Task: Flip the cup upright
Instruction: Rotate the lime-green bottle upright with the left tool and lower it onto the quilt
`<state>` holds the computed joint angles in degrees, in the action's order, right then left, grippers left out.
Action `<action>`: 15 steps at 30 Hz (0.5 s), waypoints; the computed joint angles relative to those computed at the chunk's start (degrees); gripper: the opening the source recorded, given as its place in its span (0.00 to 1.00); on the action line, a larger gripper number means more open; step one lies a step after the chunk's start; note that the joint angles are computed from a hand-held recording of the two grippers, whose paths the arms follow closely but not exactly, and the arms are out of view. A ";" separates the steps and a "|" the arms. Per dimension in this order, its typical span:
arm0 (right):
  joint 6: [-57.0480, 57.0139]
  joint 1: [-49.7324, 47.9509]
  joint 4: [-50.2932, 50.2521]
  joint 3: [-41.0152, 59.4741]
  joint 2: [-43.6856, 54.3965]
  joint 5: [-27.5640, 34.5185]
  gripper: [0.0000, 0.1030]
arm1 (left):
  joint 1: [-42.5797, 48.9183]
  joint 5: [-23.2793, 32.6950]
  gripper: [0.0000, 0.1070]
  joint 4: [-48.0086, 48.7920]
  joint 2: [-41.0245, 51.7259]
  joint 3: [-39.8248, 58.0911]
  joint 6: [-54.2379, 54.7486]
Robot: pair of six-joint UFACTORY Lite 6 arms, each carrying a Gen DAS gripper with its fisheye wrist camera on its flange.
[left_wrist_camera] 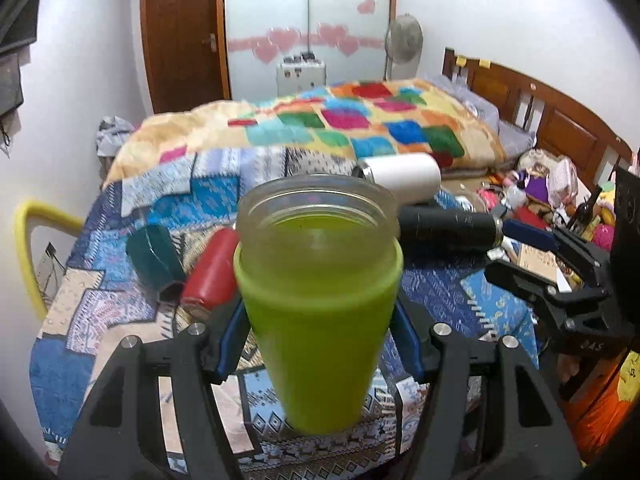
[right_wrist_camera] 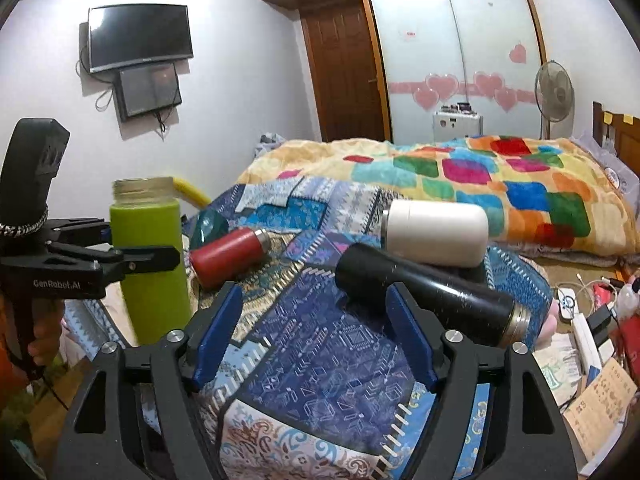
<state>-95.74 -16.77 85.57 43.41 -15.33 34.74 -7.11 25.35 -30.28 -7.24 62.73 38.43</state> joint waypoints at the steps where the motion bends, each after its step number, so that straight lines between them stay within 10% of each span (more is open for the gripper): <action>1: -0.26 0.13 0.42 -0.13 -0.34 -0.11 0.76 | 0.02 -0.32 0.59 0.04 0.09 0.52 -0.27; 15: -6.96 1.90 7.12 -2.03 -1.06 -2.61 0.88 | -1.01 -3.69 0.59 -3.40 10.36 9.13 0.35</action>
<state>-102.69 -14.87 92.70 41.39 -16.39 32.13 -8.12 21.67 -33.68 3.12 71.86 38.77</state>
